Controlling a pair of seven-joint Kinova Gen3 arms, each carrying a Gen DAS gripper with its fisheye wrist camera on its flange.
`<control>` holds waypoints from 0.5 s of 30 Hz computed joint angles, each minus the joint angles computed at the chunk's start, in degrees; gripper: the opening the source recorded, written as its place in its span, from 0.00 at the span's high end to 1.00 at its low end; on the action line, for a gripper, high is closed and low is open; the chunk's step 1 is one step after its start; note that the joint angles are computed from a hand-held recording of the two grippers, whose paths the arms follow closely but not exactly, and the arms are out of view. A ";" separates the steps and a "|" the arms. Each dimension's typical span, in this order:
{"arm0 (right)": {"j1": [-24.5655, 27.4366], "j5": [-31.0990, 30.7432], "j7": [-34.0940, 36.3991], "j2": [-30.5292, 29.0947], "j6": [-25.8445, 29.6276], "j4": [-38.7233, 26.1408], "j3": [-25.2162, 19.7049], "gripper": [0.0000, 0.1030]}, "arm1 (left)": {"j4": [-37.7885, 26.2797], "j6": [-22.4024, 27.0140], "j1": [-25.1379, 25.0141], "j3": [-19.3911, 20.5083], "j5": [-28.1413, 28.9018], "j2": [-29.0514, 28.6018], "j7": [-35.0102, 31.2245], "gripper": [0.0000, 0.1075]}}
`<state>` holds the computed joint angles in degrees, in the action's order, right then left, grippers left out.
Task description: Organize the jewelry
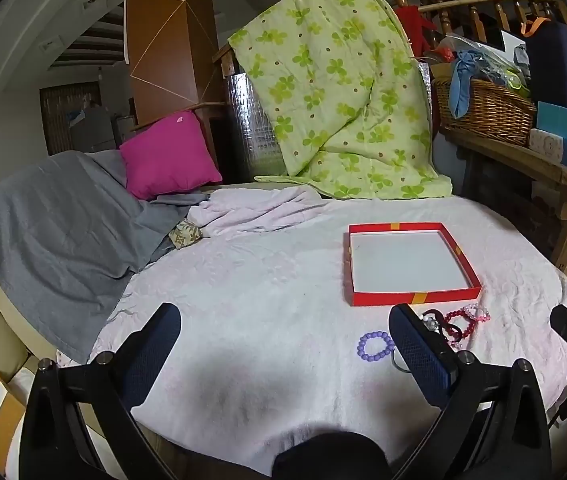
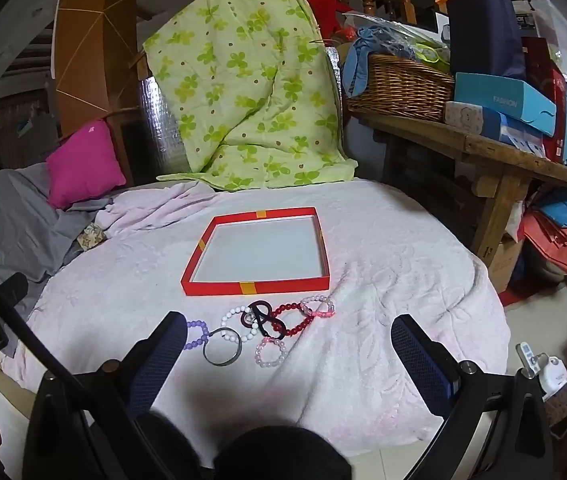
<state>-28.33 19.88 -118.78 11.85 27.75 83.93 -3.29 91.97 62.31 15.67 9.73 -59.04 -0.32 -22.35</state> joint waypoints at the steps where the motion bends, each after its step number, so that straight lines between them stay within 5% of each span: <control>1: -0.07 0.07 -0.15 -0.09 0.07 0.03 0.06 0.00 | 0.05 -0.03 -0.03 -0.03 0.20 -0.11 -0.09 0.04; 15: 0.75 -0.77 0.62 0.29 0.22 -1.09 -0.34 0.00 | 1.37 0.62 0.28 0.67 -1.00 -0.61 1.50 0.04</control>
<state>-27.58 19.12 -118.16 12.13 27.97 82.84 -3.63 93.34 62.93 15.95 10.39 -60.04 -0.94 -20.85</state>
